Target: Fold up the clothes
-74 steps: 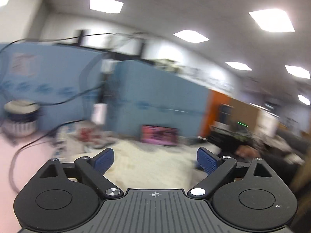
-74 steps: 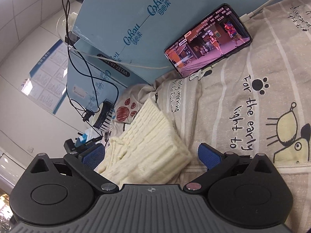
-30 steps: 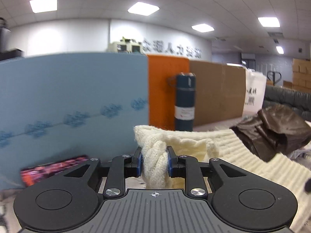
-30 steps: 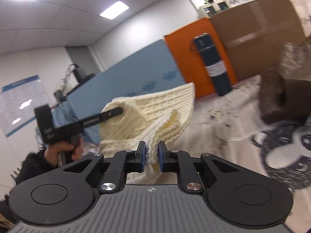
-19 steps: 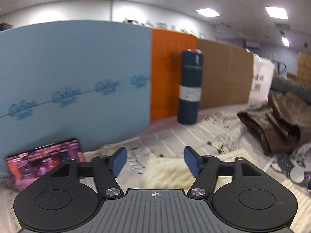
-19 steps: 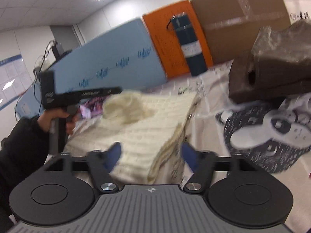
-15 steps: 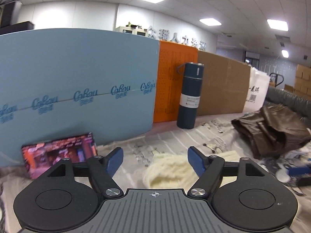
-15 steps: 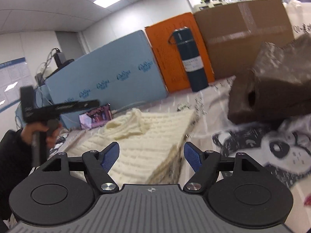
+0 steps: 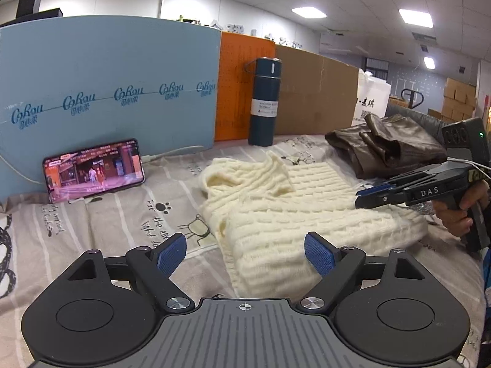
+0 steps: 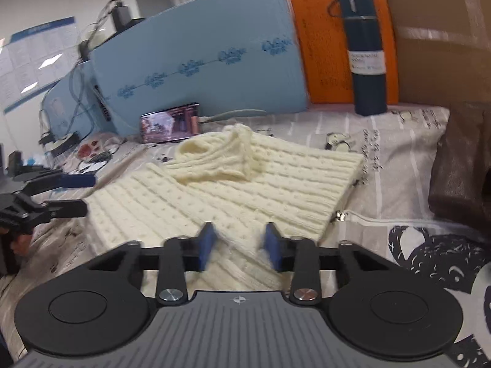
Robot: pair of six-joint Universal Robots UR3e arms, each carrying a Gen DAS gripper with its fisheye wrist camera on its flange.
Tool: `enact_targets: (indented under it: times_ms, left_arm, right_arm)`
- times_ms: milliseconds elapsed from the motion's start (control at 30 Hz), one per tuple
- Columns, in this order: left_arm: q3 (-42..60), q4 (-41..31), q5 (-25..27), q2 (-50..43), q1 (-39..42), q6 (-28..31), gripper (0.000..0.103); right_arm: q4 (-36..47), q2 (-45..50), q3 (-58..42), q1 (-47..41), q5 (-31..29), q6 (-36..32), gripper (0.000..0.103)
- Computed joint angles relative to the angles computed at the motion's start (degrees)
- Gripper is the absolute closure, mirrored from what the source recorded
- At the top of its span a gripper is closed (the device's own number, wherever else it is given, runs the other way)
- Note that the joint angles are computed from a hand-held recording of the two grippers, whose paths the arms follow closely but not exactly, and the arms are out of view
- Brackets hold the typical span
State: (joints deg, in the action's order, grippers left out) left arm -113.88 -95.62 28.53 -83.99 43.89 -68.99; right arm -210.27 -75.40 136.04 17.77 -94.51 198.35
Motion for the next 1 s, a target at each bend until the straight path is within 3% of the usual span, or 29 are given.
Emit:
enact_targets:
  times_ms: [33, 133, 400, 567, 733, 833, 900, 1000]
  left_arm:
    - [0.33, -1.1, -0.2, -0.32, 0.05, 0.58, 0.016]
    - [2.61, -8.0, -0.68, -1.21, 0.91, 4.99, 0.016]
    - [13.09, -38.11, 1.93, -5.41, 4.88, 29.42, 0.016]
    - [17.11, -49.89, 5.46, -7.66, 7.87, 38.39, 0.015]
    - [13.7, -53.75, 3.43, -2.97, 12.45, 41.08, 0.01]
    - [10.43, -51.6, 1.87, 1.05, 13.88, 40.28, 0.01]
    - [8.04, -48.9, 1.86, 3.73, 14.08, 39.86, 0.01]
    - [6.98, -46.84, 4.6, 5.48, 12.54, 39.69, 0.01]
  right_arm:
    - [0.34, -1.09, 0.4, 0.59, -0.17, -0.99, 0.087]
    - [0.8, -5.24, 2.45, 2.3, 0.94, -3.4, 0.093]
    - [-1.3, -12.64, 7.87, 9.0, 2.7, -5.36, 0.093]
    - [1.32, -14.99, 9.04, 14.28, 2.17, -4.99, 0.093]
    - [4.87, -13.64, 7.86, 20.03, 0.35, -2.42, 0.093]
    - [5.6, -11.74, 7.64, 22.08, 0.49, -0.37, 0.093]
    - [5.6, -11.26, 7.84, 22.96, 1.45, 0.37, 0.088]
    - [2.76, -10.59, 7.65, 24.38, 1.97, -0.73, 0.068]
